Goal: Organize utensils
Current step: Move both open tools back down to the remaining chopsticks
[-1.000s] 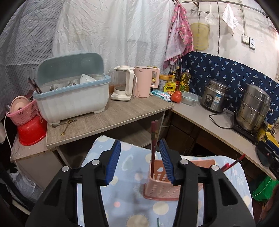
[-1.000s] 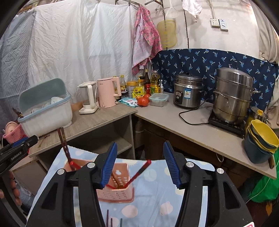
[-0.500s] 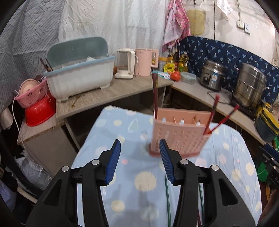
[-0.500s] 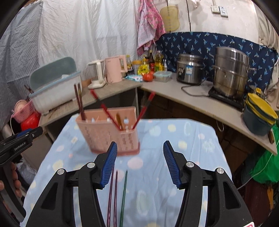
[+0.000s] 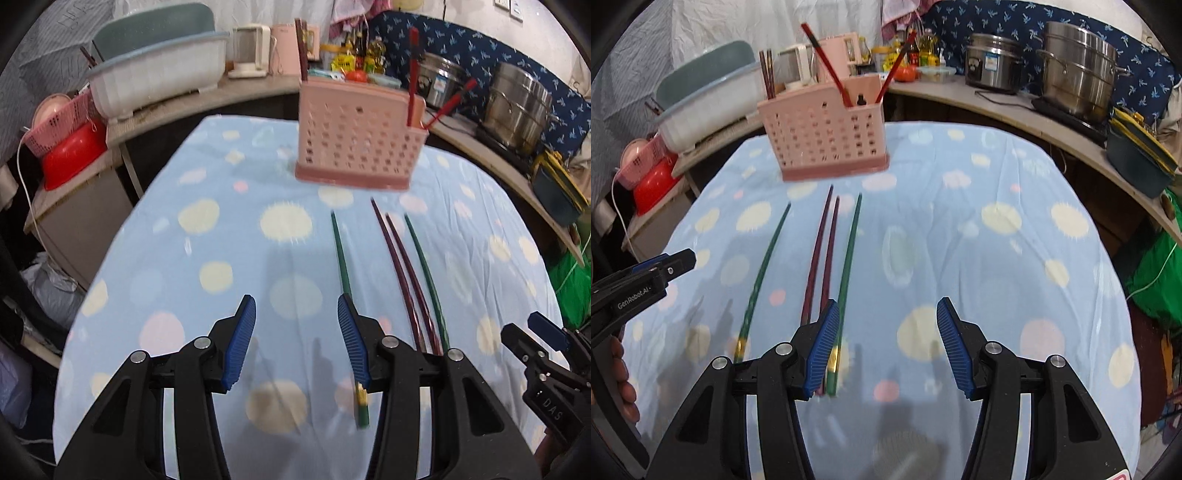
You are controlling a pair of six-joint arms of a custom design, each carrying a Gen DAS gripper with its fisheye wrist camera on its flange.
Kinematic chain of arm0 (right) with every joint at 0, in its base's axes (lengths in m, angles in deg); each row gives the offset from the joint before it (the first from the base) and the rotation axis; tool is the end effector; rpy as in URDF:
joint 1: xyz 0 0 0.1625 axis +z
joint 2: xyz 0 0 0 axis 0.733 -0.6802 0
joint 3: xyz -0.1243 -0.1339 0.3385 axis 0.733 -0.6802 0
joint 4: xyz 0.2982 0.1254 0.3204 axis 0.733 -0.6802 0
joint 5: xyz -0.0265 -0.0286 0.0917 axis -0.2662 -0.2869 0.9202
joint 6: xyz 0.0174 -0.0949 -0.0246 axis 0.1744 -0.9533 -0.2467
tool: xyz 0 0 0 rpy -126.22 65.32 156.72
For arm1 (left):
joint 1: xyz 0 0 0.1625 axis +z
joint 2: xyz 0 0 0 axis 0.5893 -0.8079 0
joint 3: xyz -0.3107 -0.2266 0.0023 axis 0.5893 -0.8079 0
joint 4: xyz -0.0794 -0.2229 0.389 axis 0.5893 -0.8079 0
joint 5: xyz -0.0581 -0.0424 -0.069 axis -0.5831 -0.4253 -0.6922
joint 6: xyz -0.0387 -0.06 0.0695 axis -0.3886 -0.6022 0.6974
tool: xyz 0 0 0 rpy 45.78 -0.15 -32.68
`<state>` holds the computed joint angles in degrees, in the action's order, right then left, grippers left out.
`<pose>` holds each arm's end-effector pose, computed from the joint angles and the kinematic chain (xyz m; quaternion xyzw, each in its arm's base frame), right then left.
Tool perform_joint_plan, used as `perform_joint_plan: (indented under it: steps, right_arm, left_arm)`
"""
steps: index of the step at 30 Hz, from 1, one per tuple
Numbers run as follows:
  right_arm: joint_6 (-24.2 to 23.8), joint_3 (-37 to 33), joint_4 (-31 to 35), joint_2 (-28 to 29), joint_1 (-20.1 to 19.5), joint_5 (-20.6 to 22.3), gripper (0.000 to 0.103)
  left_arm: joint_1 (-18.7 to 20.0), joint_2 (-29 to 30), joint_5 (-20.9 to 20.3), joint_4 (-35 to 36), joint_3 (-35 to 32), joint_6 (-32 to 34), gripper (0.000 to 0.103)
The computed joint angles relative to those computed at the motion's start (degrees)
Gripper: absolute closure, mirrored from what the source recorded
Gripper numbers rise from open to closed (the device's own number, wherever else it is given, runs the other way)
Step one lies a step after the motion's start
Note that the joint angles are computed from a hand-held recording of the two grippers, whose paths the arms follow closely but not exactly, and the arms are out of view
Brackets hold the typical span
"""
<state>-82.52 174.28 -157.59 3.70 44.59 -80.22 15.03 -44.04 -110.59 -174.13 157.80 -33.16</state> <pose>0.1039 -0.6387 0.1913 0.1555 -0.8806 0.3110 0.3218 -0.2498 -0.6516 0.0687 0.0951 0.8771 -0.3280 0.3376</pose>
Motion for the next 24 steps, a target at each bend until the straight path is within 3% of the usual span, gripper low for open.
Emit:
perform_joint_plan:
  steps: [15, 24]
  right_arm:
    - [1.4, 5.3, 0.7, -1.8, -1.3, -0.3, 0.049]
    - [0.8, 5.1, 1.0, -1.1, -1.0, -0.3, 0.052]
  left_arm:
    - [-0.9, 2.0, -2.6, 2.7, 2.5, -2.7, 0.060]
    - [-0.3, 2.3, -4.2, 2.7, 2.8, -1.8, 0.078]
